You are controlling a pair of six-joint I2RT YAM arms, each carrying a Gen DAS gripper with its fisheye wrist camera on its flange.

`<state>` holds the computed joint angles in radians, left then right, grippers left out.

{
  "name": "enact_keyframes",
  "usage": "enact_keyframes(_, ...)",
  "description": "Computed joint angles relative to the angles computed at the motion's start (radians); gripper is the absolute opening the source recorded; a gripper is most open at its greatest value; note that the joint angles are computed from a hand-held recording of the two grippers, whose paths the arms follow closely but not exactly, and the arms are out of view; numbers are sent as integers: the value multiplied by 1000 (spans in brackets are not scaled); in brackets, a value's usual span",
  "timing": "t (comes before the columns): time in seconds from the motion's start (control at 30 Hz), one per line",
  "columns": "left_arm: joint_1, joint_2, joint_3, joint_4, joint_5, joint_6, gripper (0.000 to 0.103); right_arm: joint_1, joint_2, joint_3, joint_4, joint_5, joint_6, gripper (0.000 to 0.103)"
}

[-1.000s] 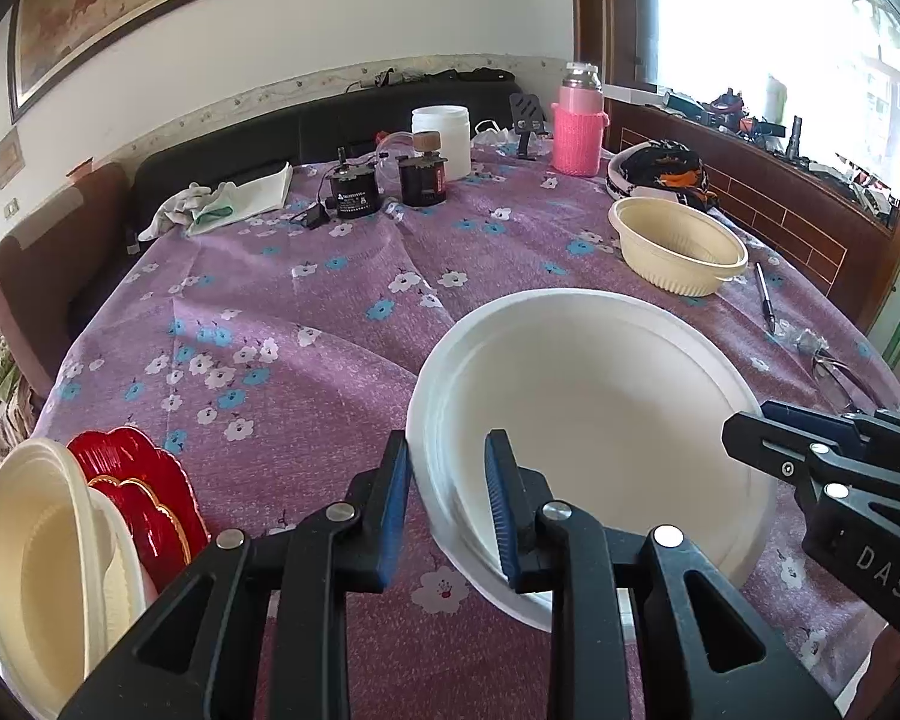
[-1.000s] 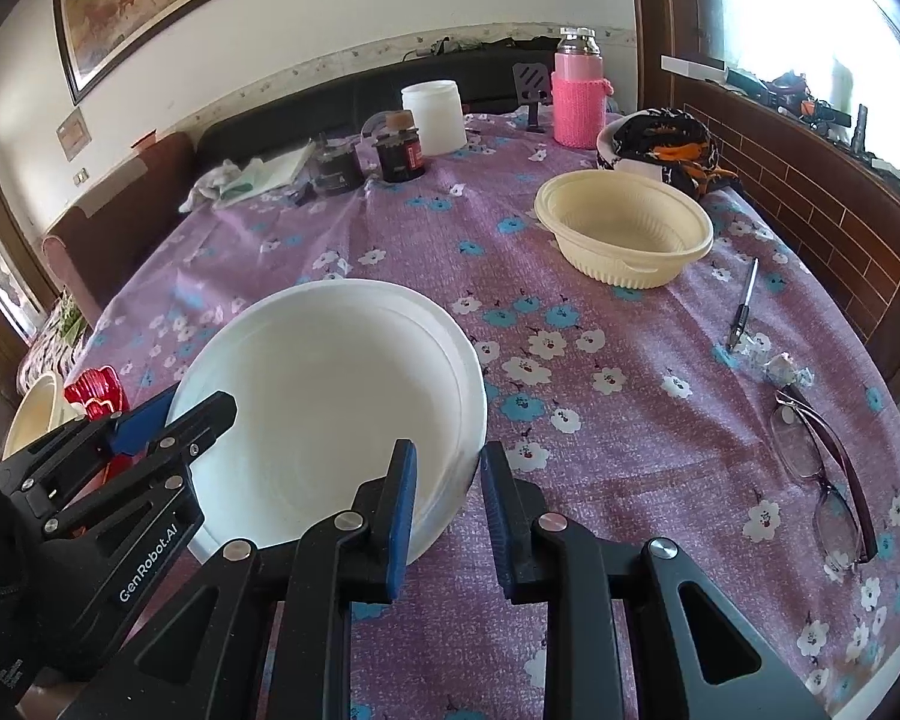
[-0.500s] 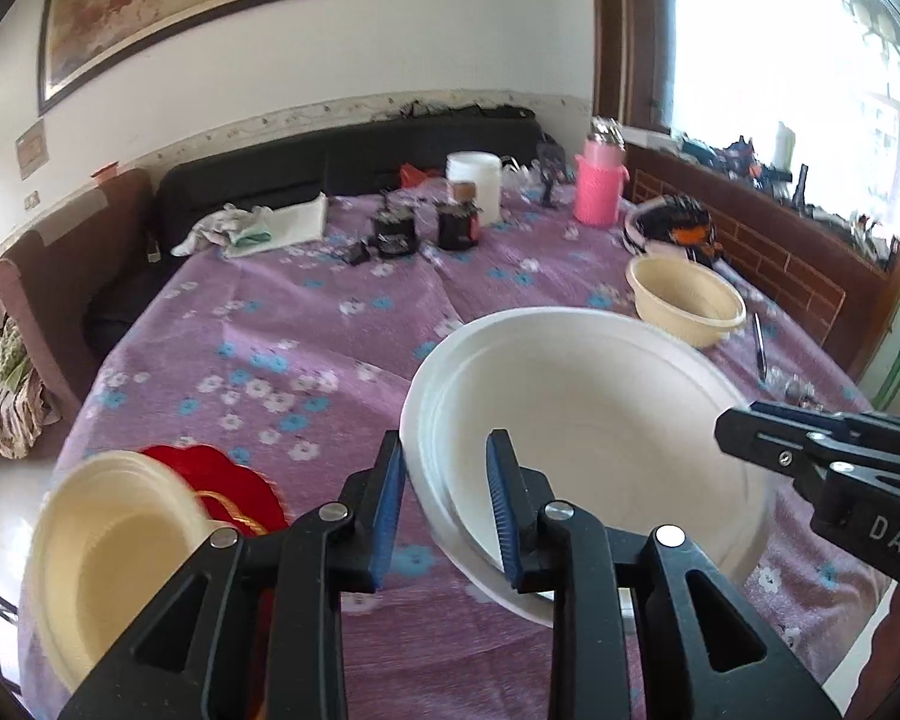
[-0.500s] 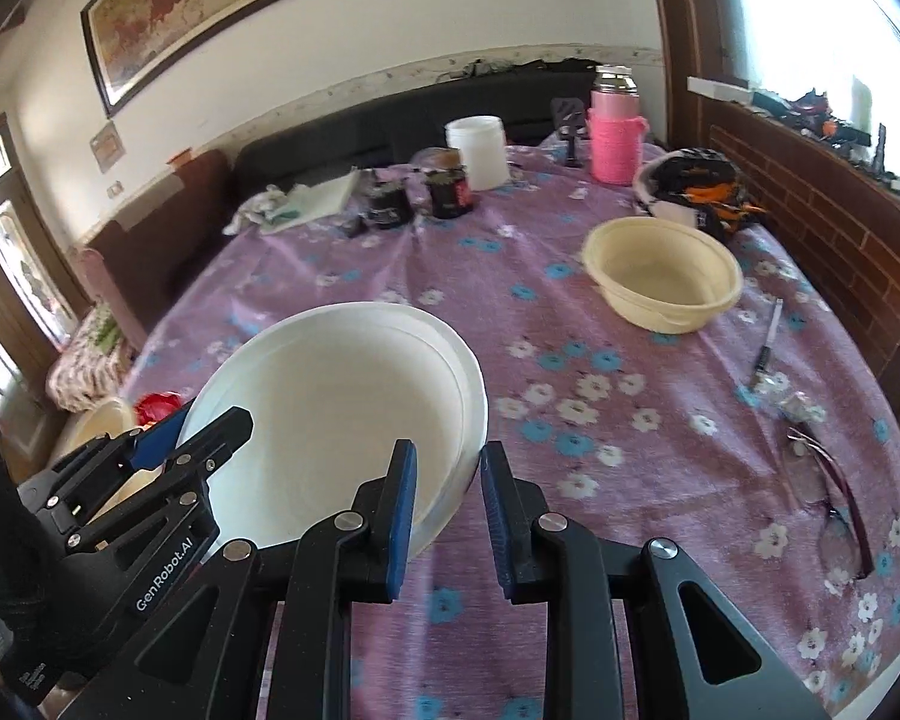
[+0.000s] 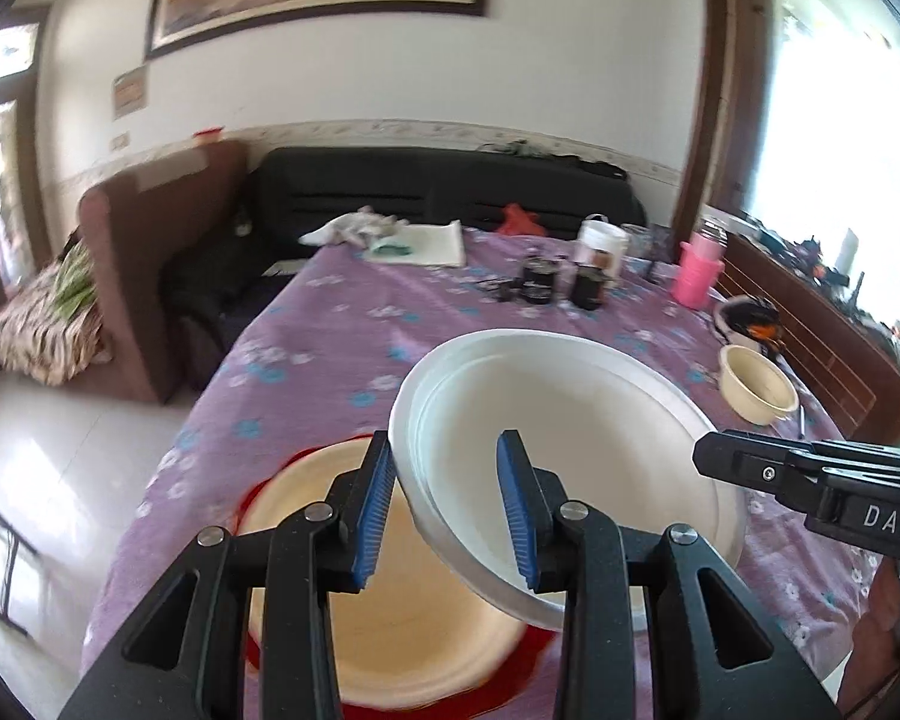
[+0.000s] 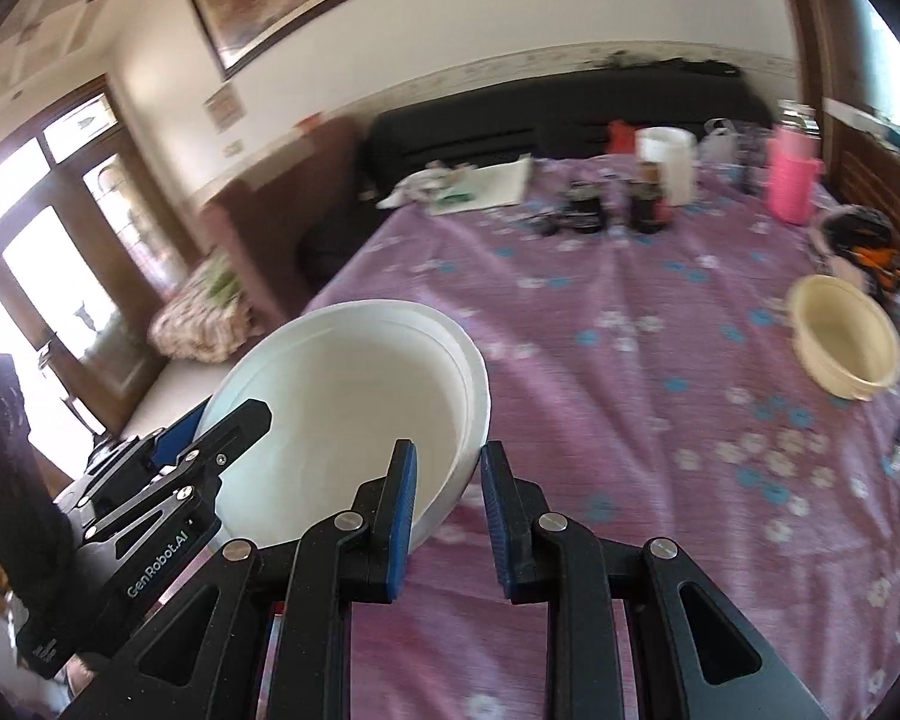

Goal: Organize plates and bowls
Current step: 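Lower the white bowl onto the red plate stack with the left tool, then open the left tool and withdraw it from the stack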

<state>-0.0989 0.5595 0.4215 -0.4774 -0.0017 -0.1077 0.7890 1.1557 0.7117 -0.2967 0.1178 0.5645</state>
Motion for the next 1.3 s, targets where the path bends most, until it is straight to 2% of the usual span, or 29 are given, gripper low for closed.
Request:
enact_keyframes(0.1, 218, -20, -16, -29, 147, 92, 33, 58, 109, 57, 39, -12, 9, 24)
enact_keyframes(0.23, 400, -29, -37, -52, 262, 180, 33, 113, 204, 106, 60, -6, 14, 25)
enact_keyframes(0.5, 540, 23, -85, -13, 362, 252, 33, 160, 309, 161, 61, 24, 15, 25)
enact_keyframes(0.77, 545, 77, -109, 46, 358, 254, 33, 188, 343, 183, 50, 73, 9, 25)
enact_keyframes(1.3, 527, 119, -134, 103, 325, 246, 33, 187, 382, 187, 55, 70, 9, 25)
